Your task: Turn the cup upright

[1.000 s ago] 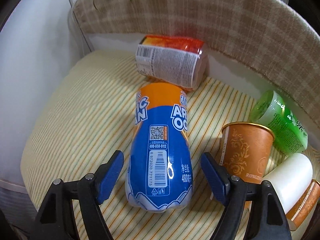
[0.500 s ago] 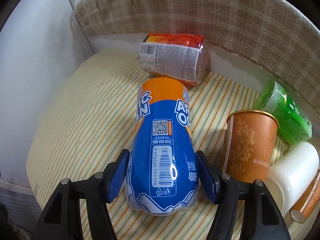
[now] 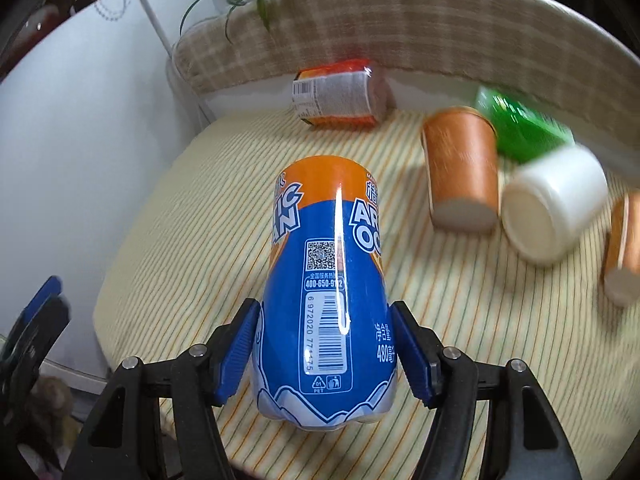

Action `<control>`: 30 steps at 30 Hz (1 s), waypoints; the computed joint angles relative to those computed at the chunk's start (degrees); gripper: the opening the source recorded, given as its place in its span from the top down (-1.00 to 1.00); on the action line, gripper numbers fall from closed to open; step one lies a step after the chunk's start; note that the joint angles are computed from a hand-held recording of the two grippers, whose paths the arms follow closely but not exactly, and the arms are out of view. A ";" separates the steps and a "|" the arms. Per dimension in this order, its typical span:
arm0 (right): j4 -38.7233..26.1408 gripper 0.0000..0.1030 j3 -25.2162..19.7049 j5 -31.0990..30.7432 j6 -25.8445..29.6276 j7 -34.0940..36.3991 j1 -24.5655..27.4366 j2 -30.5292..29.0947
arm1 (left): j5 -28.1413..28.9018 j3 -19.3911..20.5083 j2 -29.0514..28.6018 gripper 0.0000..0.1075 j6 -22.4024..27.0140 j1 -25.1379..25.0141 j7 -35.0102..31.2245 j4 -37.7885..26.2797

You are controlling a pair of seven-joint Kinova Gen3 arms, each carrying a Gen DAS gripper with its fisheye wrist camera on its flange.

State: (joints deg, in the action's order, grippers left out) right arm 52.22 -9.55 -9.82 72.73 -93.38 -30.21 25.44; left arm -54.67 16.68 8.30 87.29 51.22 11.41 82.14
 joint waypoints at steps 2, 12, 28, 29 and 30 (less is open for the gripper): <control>4.00 -0.32 0.11 -0.29 -2.56 -1.02 0.30 -2.16 | 0.99 -0.18 -0.57 -0.92 -2.74 -0.95 -0.74 0.48; 9.65 -0.34 -0.93 -2.71 -6.48 -4.43 1.44 -3.46 | 9.32 -0.86 -4.01 -0.90 -17.93 -8.48 -5.16 3.63; 20.60 -0.63 -0.77 -8.87 -11.31 4.59 8.68 -12.42 | 33.95 -3.66 -4.38 -0.74 -43.46 -21.66 -20.17 7.35; 21.58 -0.63 -0.41 -8.76 -11.60 4.48 9.11 -13.32 | 36.10 -3.91 -4.02 -0.74 -44.77 -22.28 -21.75 7.21; 22.12 -0.63 -0.23 -8.78 -11.71 4.32 9.38 -13.80 | 37.59 -4.12 -3.78 -0.74 -45.59 -22.65 -22.96 7.07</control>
State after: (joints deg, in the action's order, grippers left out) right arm 74.34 -9.77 -18.60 61.03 -89.05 -20.83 11.64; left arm -17.08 12.56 4.52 41.71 28.57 -11.55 89.21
